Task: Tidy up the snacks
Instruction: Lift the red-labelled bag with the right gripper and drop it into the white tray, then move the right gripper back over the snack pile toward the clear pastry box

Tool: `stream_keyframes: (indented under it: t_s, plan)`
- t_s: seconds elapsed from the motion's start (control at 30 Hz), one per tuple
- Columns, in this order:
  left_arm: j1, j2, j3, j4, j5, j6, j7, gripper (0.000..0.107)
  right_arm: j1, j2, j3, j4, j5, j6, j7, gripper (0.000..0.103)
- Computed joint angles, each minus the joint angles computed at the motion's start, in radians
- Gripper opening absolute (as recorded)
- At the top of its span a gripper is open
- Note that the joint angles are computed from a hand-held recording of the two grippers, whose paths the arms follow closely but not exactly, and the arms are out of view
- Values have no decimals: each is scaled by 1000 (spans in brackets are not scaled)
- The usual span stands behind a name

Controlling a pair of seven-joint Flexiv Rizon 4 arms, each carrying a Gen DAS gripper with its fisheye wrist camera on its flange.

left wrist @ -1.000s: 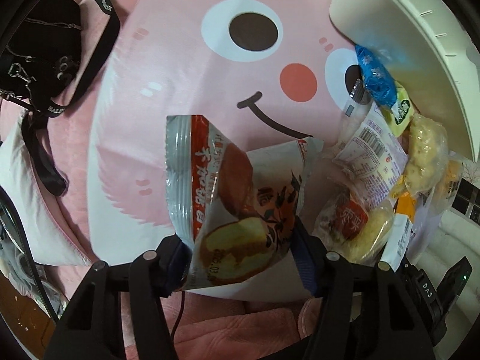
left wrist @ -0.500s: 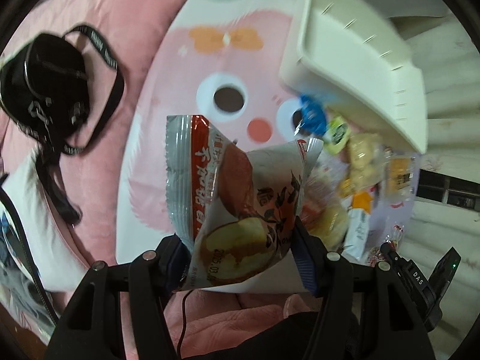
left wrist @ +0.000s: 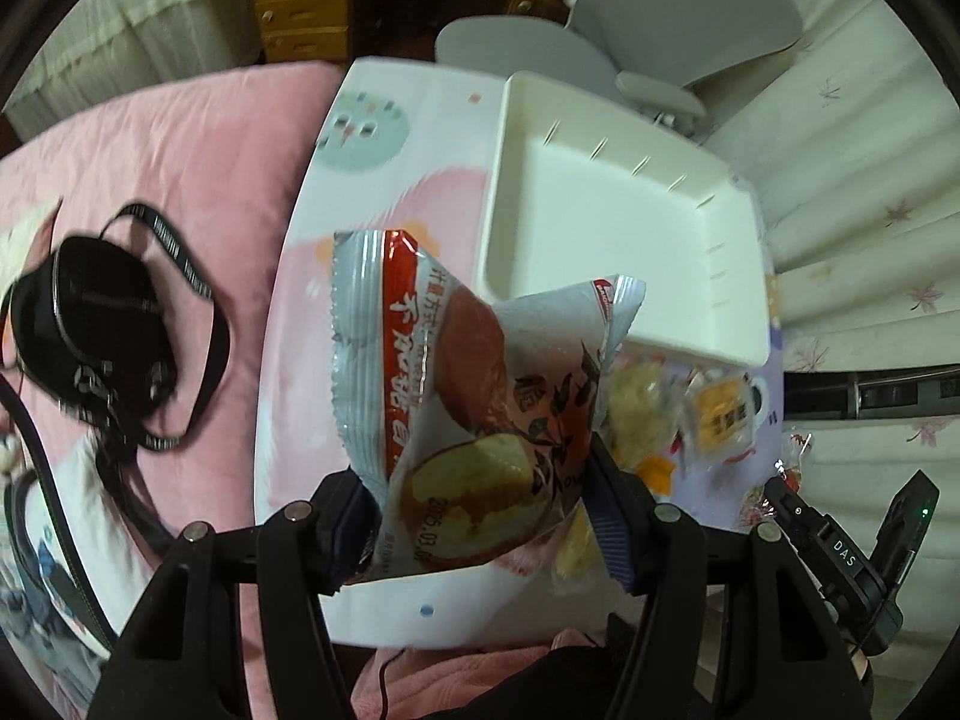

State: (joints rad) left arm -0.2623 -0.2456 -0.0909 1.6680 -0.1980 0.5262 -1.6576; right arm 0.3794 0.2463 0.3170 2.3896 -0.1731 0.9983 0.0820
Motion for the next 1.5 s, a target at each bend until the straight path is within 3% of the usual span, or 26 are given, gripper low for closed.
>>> stream_keyframes:
  t_s: [0.5, 0.67, 0.83, 0.93, 0.97, 1.07, 1.3, 1.5]
  plan:
    - [-39, -200, -36, -243, -9, 85, 56, 62, -134, -167, -90, -71, -371, 220, -15, 47]
    - [-47, -265, -54, -278, -45, 130, 100, 62, -166, -226, -134, -73, -514, 308, 40, 47]
    - [-80, -329, -37, -335, -1, 143, 113, 63, -185, -268, -177, -78, -653, 374, 112, 48]
    - [-86, -348, -37, -341, 4, 164, 124, 71, -186, -281, -194, -84, -700, 384, 145, 50]
    - [-89, -347, -37, -335, 6, 182, 130, 78, -187, -282, -198, -81, -715, 388, 159, 52]
    - [-89, -333, -45, -314, 1, 207, 155, 79, -183, -286, -196, -84, -695, 380, 146, 64]
    - [-95, -296, -33, -277, 8, 210, 152, 79, -185, -257, -187, -65, -716, 378, 191, 64]
    - [-78, -187, -44, -136, -17, 252, 192, 79, -196, -200, -153, -34, -748, 367, 247, 64]
